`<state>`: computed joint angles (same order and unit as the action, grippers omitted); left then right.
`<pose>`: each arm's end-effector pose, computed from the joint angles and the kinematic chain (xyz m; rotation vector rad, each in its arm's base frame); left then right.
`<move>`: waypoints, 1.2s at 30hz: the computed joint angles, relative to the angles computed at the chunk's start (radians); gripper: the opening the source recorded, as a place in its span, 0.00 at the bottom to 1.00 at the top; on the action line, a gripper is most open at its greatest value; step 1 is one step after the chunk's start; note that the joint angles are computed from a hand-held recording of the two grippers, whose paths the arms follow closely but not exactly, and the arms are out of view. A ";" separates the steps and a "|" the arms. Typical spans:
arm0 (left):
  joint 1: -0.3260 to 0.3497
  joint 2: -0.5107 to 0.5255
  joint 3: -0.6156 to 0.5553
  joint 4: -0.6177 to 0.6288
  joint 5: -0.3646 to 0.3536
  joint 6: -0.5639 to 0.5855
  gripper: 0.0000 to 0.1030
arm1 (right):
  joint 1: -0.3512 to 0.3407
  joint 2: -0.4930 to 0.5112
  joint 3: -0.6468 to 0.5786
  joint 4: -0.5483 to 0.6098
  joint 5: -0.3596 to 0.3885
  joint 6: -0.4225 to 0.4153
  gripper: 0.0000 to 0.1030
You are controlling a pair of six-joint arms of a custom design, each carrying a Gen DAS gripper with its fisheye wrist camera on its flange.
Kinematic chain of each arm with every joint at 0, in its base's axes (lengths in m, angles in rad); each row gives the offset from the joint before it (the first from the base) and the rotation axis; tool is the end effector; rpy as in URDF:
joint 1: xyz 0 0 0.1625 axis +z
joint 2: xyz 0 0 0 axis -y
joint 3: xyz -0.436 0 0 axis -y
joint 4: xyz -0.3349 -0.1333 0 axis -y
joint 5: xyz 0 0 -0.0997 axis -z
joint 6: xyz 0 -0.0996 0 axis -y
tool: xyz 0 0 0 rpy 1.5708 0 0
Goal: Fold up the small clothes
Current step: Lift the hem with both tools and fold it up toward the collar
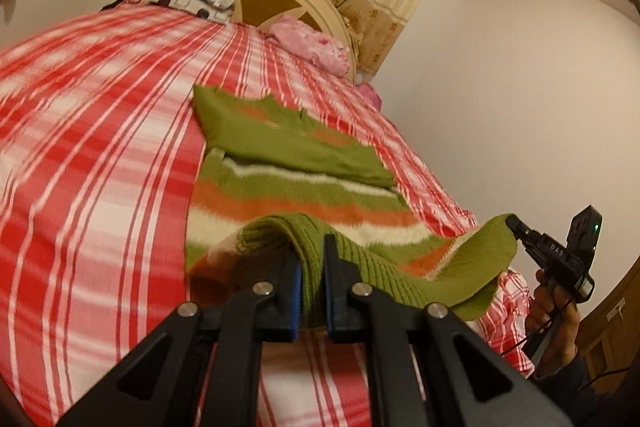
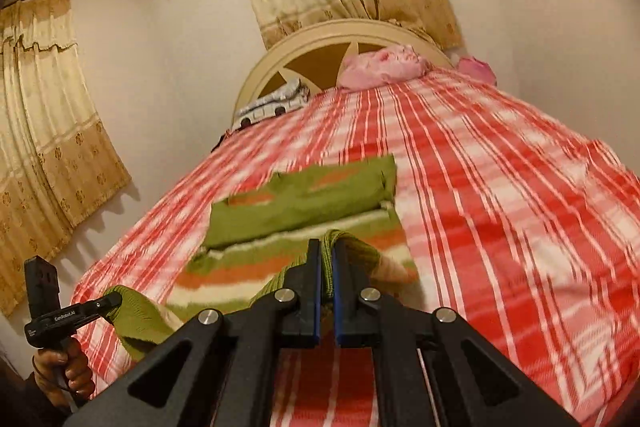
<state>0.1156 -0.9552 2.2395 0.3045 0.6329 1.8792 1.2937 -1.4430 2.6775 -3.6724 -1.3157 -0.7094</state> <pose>-0.2194 -0.2405 0.1401 0.2653 2.6190 -1.2988 0.0692 -0.3358 0.2925 0.7268 -2.5716 1.2497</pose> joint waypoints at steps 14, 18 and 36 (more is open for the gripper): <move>0.335 -0.147 -0.206 -0.138 0.013 0.576 0.09 | 0.227 0.205 -0.389 0.148 -0.148 0.154 0.03; 0.452 -0.158 -0.290 -0.159 0.082 0.709 0.09 | 0.264 0.286 -0.508 0.194 -0.191 0.159 0.03; 0.806 0.066 -0.715 -0.001 0.231 0.966 0.09 | 0.281 0.675 -1.083 0.483 -0.387 0.218 0.03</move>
<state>0.9220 -0.8895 1.5249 0.3031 0.8637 2.8450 1.5743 -0.7682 1.5943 -3.1892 -1.7024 -0.4917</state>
